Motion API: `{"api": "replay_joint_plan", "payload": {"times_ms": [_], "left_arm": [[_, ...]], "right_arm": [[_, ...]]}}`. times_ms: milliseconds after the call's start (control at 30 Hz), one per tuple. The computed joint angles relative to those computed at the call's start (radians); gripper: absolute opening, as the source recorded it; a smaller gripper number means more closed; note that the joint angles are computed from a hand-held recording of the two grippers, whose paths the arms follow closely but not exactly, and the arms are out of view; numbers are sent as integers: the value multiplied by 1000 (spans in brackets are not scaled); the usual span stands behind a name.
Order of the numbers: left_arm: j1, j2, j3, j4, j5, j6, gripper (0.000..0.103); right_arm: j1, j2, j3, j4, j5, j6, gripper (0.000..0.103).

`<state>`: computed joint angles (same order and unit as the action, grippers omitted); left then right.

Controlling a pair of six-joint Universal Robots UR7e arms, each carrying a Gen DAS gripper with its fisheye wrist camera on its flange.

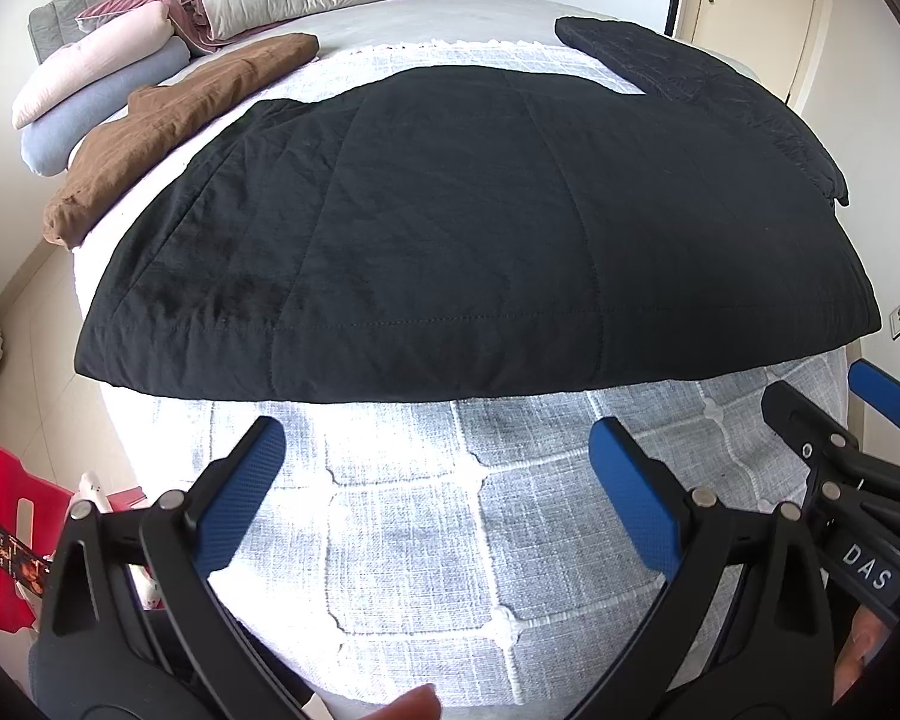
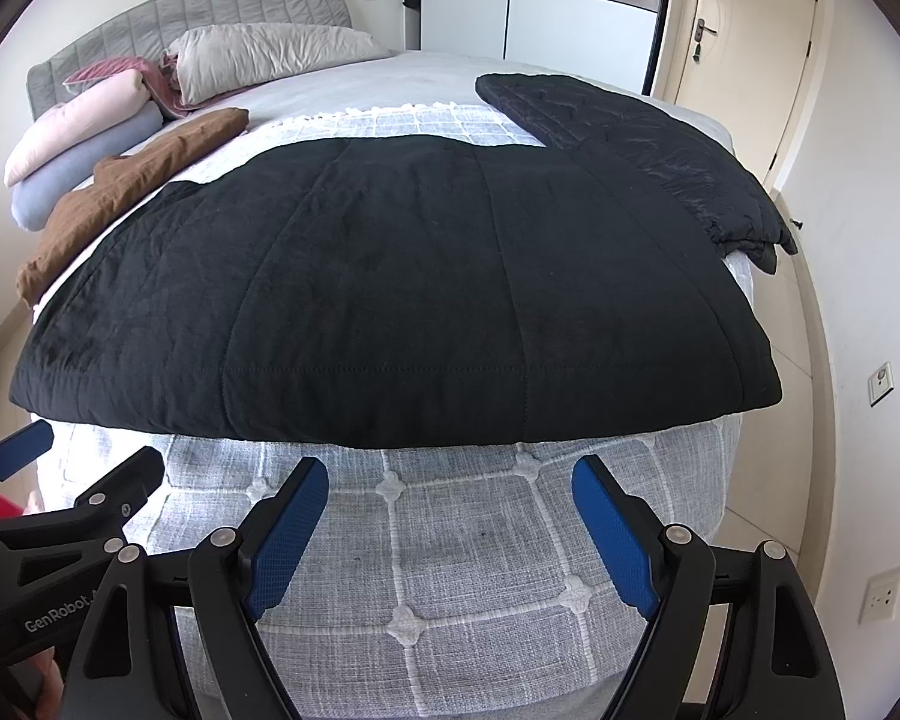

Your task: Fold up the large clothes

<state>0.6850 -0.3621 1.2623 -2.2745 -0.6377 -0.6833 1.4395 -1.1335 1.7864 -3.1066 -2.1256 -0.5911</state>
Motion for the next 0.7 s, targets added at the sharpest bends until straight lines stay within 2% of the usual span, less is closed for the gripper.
{"api": "replay_joint_plan", "payload": {"times_ms": [700], "left_arm": [[3,1,1,30,0,-20,101]], "right_arm": [[-7,0,1,2,-7,-6,85]]}}
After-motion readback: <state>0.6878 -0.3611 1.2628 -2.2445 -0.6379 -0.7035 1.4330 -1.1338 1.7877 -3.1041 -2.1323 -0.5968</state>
